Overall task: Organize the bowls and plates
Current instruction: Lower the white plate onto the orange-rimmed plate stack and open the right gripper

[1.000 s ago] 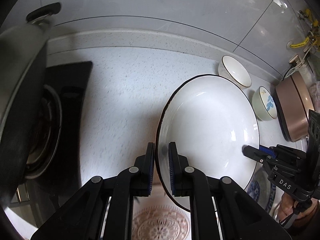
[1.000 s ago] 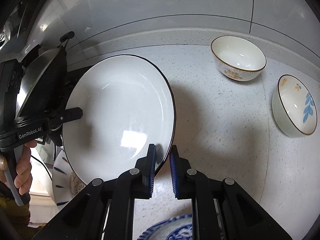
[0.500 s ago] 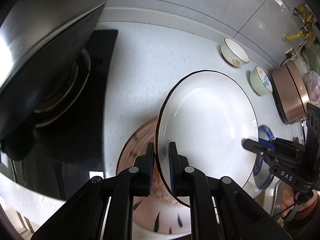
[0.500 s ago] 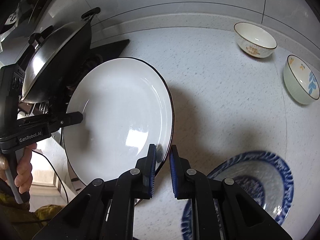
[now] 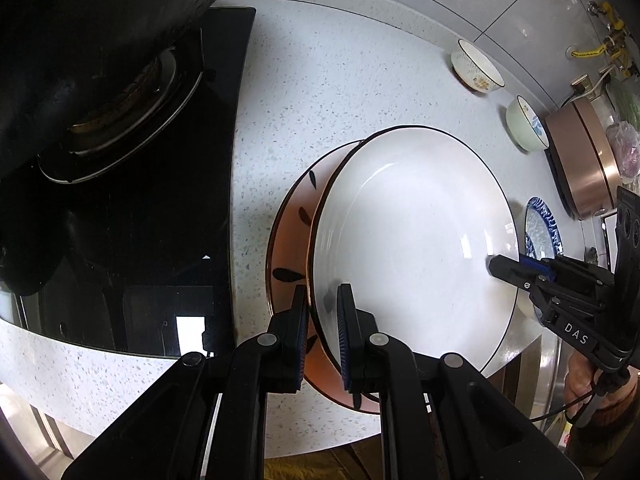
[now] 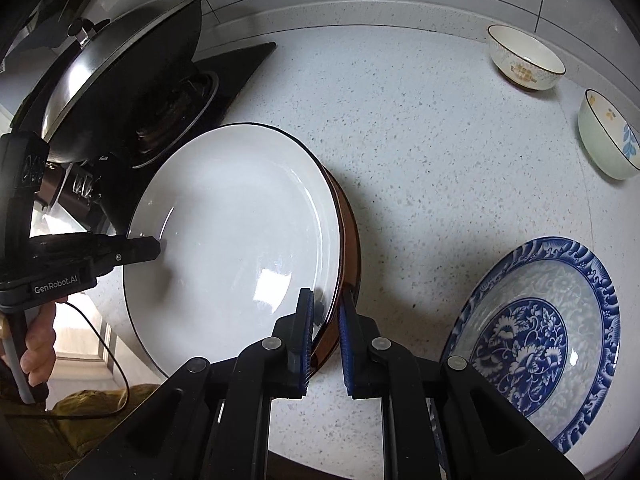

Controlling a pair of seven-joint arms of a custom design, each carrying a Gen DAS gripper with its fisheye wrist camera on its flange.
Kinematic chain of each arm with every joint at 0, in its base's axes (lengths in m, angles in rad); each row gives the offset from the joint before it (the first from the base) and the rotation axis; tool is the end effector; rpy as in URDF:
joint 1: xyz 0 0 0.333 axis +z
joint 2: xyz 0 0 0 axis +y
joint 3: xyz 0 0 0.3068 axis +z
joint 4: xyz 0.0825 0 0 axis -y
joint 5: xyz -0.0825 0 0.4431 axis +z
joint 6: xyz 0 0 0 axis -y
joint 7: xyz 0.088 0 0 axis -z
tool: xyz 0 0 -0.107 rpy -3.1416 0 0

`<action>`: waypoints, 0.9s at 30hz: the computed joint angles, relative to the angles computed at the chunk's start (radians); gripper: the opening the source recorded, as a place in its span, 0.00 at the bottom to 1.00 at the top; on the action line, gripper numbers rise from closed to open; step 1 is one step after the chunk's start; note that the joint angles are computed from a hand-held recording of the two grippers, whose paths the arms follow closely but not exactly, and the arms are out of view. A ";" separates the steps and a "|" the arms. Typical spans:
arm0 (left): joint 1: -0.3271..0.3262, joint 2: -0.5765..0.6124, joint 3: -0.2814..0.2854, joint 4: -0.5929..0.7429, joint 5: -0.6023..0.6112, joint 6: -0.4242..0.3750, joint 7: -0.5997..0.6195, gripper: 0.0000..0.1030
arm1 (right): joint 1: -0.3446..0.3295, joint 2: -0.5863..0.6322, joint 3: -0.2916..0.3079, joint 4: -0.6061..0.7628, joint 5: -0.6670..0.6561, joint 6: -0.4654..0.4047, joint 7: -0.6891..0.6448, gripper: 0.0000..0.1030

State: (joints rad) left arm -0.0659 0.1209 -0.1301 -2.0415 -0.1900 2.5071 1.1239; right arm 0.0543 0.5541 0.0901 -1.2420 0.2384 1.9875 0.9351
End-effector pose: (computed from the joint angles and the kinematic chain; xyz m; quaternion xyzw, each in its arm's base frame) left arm 0.6396 -0.1242 0.3785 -0.8156 0.5476 -0.1868 0.0083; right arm 0.7809 0.1122 0.4473 -0.8912 0.4221 -0.0125 0.1655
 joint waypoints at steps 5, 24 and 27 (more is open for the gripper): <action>0.000 0.008 0.000 0.009 -0.002 -0.011 0.002 0.09 | 0.017 -0.026 -0.001 -0.054 -0.018 0.046 0.012 0.11; 0.003 -0.046 -0.005 -0.045 -0.040 -0.007 0.057 0.10 | 0.101 -0.196 -0.028 -0.349 -0.236 0.355 0.028 0.13; 0.002 -0.056 -0.005 -0.057 -0.035 0.000 0.061 0.10 | 0.107 -0.206 -0.030 -0.367 -0.255 0.369 0.044 0.13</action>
State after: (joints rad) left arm -0.0643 0.0651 -0.1352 -2.0983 -0.2245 2.5075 1.1853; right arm 0.1613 0.3482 0.0599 -1.6094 -0.0168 2.3569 0.9790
